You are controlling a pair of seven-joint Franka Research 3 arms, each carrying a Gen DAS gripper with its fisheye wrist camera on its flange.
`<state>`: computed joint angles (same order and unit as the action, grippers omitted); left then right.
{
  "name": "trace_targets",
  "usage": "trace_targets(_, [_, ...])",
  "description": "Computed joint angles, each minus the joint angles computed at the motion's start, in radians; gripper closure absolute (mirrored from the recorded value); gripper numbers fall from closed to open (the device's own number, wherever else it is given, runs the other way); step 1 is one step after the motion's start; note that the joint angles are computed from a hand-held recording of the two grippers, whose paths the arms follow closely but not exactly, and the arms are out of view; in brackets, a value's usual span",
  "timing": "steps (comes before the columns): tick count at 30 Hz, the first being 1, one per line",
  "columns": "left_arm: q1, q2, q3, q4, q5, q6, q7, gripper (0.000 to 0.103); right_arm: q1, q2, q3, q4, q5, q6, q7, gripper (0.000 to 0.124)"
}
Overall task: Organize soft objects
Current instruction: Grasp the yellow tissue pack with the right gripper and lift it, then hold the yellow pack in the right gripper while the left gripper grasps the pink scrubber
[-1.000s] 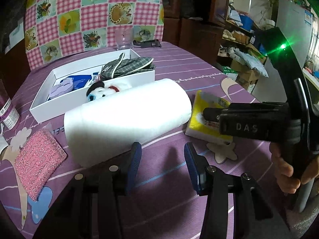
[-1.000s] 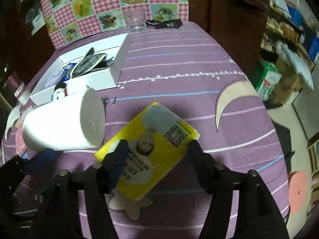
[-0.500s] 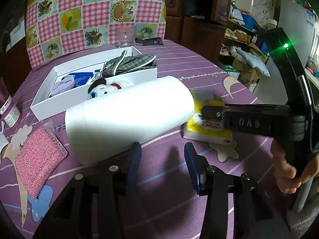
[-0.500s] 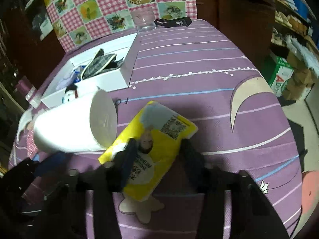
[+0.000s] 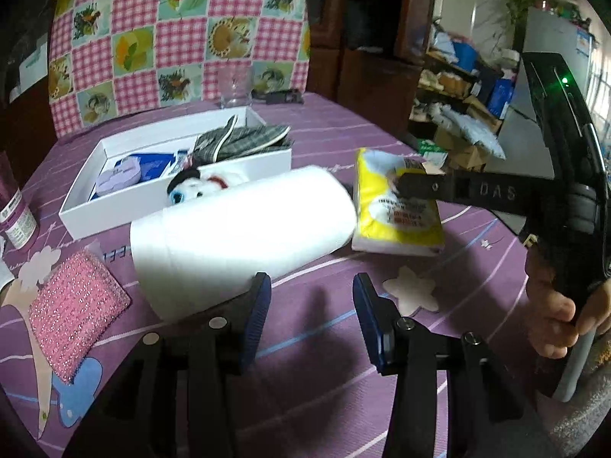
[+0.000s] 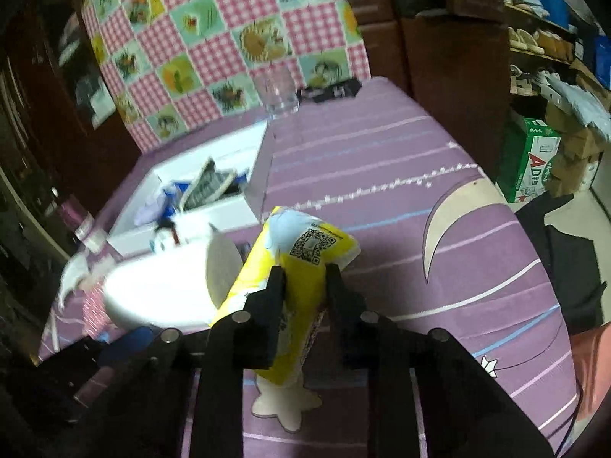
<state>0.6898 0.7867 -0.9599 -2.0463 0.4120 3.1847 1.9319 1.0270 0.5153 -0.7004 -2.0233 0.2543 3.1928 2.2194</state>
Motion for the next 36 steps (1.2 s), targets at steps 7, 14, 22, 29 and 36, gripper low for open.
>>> trace_targets(7, [0.099,0.056,-0.087,-0.037,0.052,0.054,-0.002,0.058,-0.100,-0.061,0.146,-0.068,0.040,0.273,-0.080,0.101])
trace_targets(14, [0.112,0.038,-0.063,-0.058,0.108,0.191,-0.108,0.058,-0.062,-0.051,0.156,-0.058,0.131,0.352,-0.224,0.101])
trace_targets(22, [0.063,-0.015,0.019,-0.037,0.129,0.262,-0.247,0.058,-0.112,-0.070,0.234,-0.043,0.205,0.341,-0.335,0.101])
trace_targets(29, [-0.056,-0.108,0.167,-0.039,0.087,0.362,-0.344,0.058,-0.082,-0.070,0.213,0.055,0.324,0.163,-0.466,0.101])
trace_targets(36, [-0.153,-0.167,0.290,-0.024,0.047,0.360,-0.437,0.058,-0.062,-0.043,0.160,0.181,0.272,-0.073,-0.412,0.100])
